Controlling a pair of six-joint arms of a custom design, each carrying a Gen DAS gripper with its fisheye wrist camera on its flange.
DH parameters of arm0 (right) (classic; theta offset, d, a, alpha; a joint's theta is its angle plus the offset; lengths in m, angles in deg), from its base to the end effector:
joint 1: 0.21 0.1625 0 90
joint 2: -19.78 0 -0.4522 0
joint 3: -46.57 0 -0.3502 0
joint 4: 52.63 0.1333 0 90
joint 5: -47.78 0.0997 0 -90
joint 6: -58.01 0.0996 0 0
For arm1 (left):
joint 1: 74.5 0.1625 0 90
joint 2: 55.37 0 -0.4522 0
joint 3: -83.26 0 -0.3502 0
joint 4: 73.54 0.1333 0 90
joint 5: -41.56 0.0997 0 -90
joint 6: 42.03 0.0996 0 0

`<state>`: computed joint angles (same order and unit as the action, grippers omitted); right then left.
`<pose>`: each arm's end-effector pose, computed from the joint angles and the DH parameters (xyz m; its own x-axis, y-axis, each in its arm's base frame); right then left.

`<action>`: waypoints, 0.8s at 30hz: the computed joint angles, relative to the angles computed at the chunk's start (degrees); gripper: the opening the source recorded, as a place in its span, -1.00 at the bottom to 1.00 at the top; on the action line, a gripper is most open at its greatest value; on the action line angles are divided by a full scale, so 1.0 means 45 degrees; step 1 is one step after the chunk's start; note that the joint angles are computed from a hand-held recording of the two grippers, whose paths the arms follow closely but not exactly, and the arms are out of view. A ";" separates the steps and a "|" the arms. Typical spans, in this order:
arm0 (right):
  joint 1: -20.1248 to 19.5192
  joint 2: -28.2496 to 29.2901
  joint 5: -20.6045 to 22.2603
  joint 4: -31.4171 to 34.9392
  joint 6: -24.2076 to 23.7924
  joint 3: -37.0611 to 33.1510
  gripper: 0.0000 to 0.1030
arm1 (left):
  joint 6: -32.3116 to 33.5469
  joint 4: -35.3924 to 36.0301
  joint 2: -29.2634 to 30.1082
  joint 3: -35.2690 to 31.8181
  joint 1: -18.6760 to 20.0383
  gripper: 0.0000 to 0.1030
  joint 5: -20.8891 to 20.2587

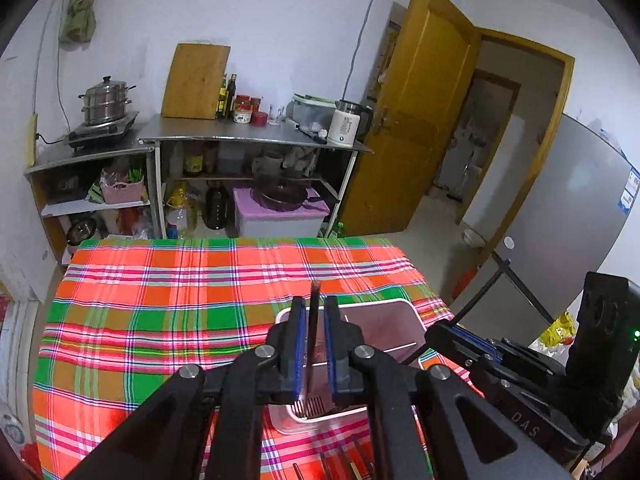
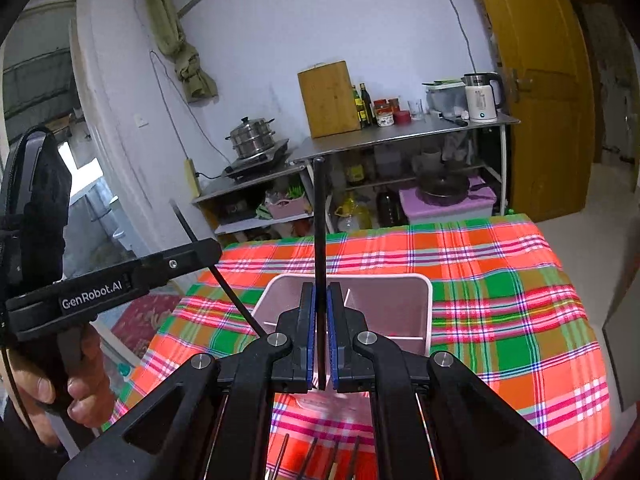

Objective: Organize utensils
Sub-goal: 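Lower both chopsticks into the pink basket and open both tools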

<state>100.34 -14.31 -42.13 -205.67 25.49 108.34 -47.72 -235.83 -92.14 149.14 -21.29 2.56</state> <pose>0.2820 -0.7852 0.2297 -0.7485 -0.5862 0.3100 -0.6543 0.5771 -0.4887 -0.3007 -0.7539 0.2853 -0.8617 -0.1066 -0.4961 0.3530 0.5762 -0.7371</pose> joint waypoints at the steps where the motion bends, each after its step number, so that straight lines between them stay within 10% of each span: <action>1: -0.0017 -0.0045 0.0060 0.0003 0.0044 0.0043 -0.89 | 0.0116 -0.0270 -0.0076 0.0161 -0.0011 -0.82 -0.0071; 17: -0.0288 -0.1850 0.1221 -0.2718 -0.0580 0.3019 -0.62 | 0.2505 -0.6591 -0.0737 0.3636 -0.1241 -0.80 0.1590; 24: -0.0655 -0.3022 0.1222 -0.4041 -0.1106 0.5326 -0.61 | 0.0883 -0.6949 -0.1352 0.6275 -0.1663 -0.80 0.2003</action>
